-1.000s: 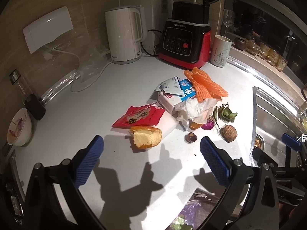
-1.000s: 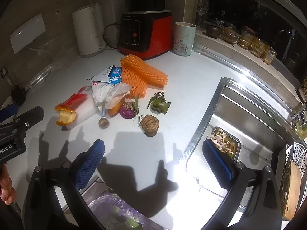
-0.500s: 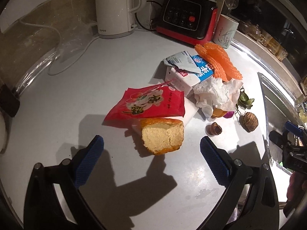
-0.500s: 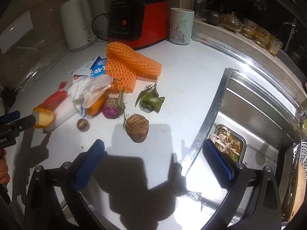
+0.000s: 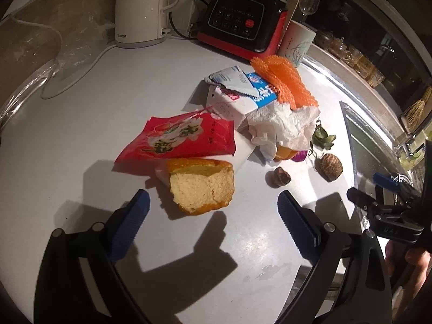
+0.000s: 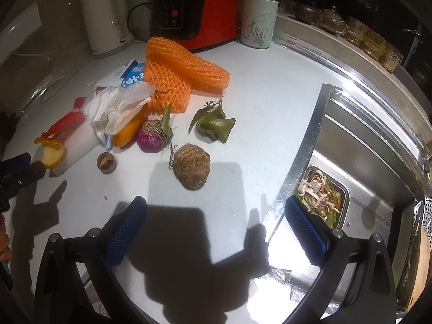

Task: Collect trash
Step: 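Move the left gripper to the bread crust and close on it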

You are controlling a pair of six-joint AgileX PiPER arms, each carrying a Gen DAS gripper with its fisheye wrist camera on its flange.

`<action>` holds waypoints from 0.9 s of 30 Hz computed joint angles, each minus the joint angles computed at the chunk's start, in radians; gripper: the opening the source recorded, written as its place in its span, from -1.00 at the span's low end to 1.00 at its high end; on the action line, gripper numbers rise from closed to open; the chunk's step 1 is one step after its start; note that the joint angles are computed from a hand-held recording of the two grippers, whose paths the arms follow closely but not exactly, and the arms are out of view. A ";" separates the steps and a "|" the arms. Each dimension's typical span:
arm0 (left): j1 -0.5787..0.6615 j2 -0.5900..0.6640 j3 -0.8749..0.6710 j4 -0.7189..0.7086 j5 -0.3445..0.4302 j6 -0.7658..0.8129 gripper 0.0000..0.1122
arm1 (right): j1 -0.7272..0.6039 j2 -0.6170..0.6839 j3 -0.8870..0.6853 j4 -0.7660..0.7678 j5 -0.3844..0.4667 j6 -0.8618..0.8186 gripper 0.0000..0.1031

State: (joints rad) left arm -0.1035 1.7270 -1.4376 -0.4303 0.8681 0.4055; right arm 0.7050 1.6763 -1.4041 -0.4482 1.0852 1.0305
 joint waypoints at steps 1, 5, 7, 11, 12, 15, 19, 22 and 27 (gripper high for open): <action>0.000 0.009 -0.016 -0.001 0.001 -0.002 0.64 | -0.001 -0.002 0.003 0.003 -0.001 0.001 0.96; -0.008 0.057 -0.079 0.016 0.004 0.004 0.63 | -0.003 -0.010 0.021 0.013 -0.008 0.009 0.96; -0.022 0.091 -0.112 0.042 0.016 0.005 0.64 | -0.005 -0.012 0.026 0.020 -0.009 0.004 0.96; -0.037 0.130 -0.149 0.054 0.031 -0.001 0.57 | -0.008 -0.013 0.038 0.024 -0.013 0.005 0.96; -0.040 0.133 -0.150 0.050 0.031 0.001 0.51 | -0.010 -0.015 0.043 0.028 -0.018 0.005 0.96; -0.064 0.141 -0.153 0.100 0.012 -0.035 0.08 | -0.011 -0.020 0.058 0.033 -0.024 0.009 0.96; -0.064 0.139 -0.143 0.099 0.006 -0.029 -0.05 | -0.015 -0.034 0.082 0.035 -0.035 0.014 0.96; -0.061 0.117 -0.125 0.098 -0.001 -0.017 -0.17 | -0.018 -0.039 0.087 0.036 -0.038 0.015 0.96; -0.043 0.081 -0.095 0.061 0.002 0.028 -0.57 | -0.021 -0.040 0.086 0.039 -0.045 0.012 0.96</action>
